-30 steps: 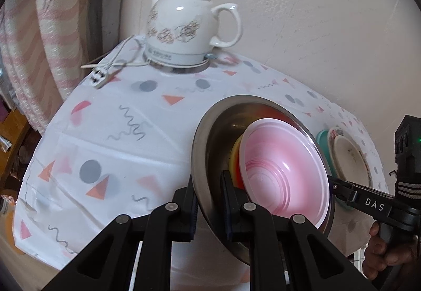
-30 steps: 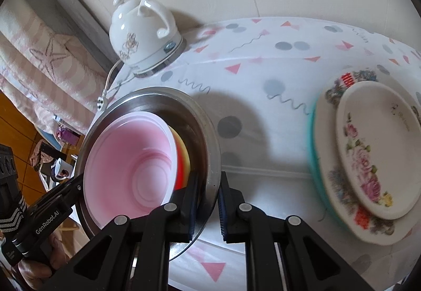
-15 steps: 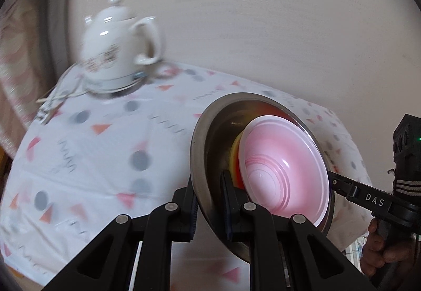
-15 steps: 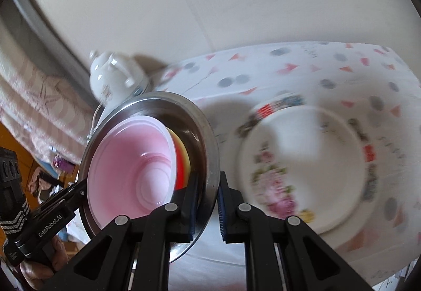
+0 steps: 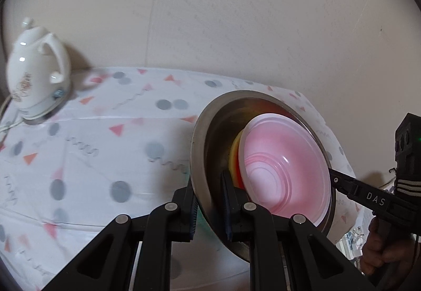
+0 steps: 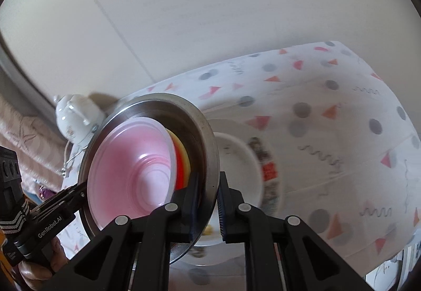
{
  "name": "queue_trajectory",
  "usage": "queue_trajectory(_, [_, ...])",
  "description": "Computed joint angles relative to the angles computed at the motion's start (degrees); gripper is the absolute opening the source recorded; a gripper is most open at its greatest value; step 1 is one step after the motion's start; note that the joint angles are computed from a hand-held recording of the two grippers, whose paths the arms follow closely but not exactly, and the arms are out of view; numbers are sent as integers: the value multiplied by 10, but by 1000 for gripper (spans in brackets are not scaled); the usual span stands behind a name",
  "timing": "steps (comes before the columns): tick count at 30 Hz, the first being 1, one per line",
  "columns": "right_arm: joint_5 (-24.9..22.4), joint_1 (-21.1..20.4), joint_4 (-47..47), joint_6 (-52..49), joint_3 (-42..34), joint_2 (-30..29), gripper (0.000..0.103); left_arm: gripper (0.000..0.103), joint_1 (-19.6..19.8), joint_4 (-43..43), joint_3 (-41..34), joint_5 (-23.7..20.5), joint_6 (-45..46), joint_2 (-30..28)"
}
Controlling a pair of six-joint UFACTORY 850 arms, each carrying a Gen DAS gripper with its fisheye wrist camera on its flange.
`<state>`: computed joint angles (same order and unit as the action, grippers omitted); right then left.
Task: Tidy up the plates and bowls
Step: 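Lift the nested steel bowl with the right gripper and carry it over the plate stack, then lower the steel bowl onto the rose-pattern plate and open the right gripper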
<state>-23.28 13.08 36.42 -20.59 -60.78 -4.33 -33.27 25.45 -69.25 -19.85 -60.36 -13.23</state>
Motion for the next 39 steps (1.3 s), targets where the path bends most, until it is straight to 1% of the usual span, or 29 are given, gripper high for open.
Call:
queue_trajectory(6, [-13, -20, -29, 19, -12, -21, 13, 17, -7, -57, -35, -13, 52, -42])
queue_trajectory(11, [-25, -27, -29, 13, -22, -49, 13, 17, -7, -81, -47, -25, 64, -66])
queue_trajectory(15, [-37, -30, -30, 9, -27, -63, 13, 18, -9, -84, -52, -36, 60, -77])
queue_trajectory(20, [-37, -28, -38, 3, -33, -66, 13, 18, -9, -80, -56, -43, 48, -82])
queue_trajectory(29, [-54, -34, -11, -21, -39, -71, 13, 18, -11, -70, -57, -50, 30, -82])
queue_trajectory(36, [-39, -26, -46, -10, -33, -64, 13, 18, -17, -39, -58, -58, -1, -82])
queue_trajectory(39, [-41, -27, -42, -15, -32, -62, 13, 18, -20, -22, -60, -64, -17, -82])
